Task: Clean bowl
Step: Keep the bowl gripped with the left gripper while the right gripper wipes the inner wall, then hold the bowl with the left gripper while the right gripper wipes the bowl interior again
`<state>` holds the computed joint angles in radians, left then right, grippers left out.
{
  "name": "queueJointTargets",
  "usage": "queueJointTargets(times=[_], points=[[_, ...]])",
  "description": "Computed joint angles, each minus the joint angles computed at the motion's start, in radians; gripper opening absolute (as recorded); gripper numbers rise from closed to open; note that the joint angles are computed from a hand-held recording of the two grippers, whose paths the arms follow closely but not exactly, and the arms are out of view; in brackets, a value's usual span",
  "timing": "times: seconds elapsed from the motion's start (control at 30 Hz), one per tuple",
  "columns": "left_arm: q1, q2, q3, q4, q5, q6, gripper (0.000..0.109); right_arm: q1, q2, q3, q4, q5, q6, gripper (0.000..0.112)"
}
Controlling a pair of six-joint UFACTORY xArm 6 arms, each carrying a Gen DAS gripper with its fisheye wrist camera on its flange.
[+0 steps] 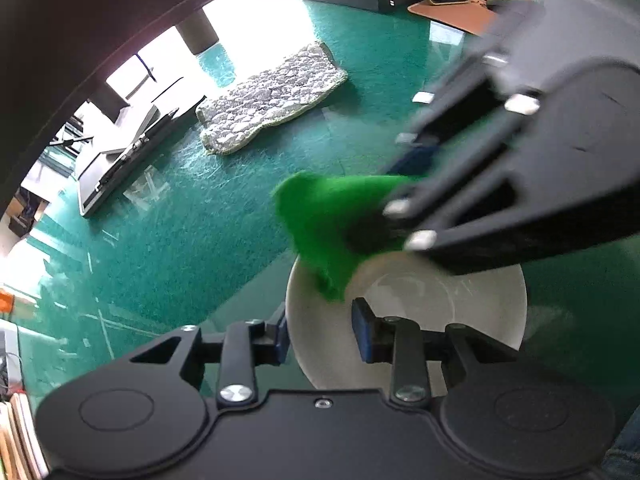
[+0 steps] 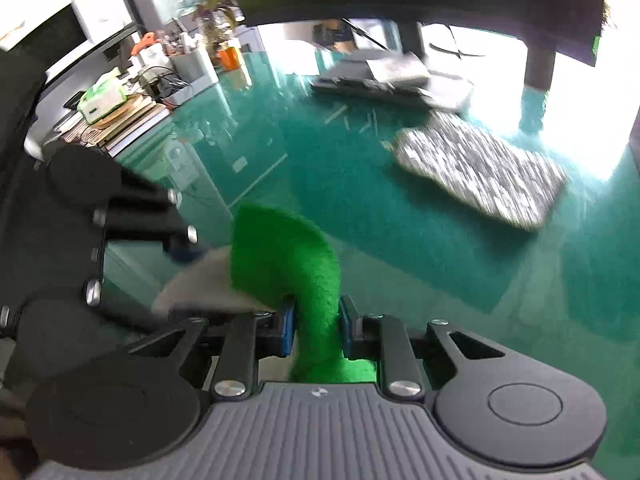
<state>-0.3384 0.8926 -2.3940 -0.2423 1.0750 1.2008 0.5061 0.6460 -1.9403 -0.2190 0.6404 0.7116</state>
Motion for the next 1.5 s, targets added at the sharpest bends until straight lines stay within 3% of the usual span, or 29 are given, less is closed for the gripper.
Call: queueJointTargets(times=[0.07, 0.17, 0.43, 0.63, 0.77, 1.03, 1.5], points=[[-0.002, -0.012, 0.029, 0.007, -0.033, -0.001, 0.032, 0.003, 0.042, -0.074, -0.003, 0.037, -0.063, 0.026], [-0.003, -0.018, 0.044, 0.01, -0.049, -0.014, 0.032, -0.003, 0.026, -0.041, 0.01, 0.012, -0.066, 0.023], [-0.011, -0.019, 0.047, 0.026, -0.06, -0.054, 0.032, 0.016, -0.165, 0.273, -0.032, -0.115, 0.164, 0.021], [-0.018, 0.014, -0.02, 0.05, -0.01, -0.077, 0.033, 0.027, -0.213, 0.347, -0.034, -0.159, 0.246, 0.024], [-0.019, 0.0, 0.008, 0.053, -0.028, -0.081, 0.033, 0.015, -0.162, 0.26, -0.048, -0.101, 0.213, 0.023], [-0.026, -0.054, 0.117, 0.081, -0.124, -0.123, 0.033, -0.008, 0.057, -0.087, 0.021, 0.051, -0.002, 0.028], [-0.029, -0.079, 0.154, 0.1, -0.149, -0.13, 0.034, -0.016, 0.027, -0.027, 0.045, 0.009, -0.008, 0.027]])
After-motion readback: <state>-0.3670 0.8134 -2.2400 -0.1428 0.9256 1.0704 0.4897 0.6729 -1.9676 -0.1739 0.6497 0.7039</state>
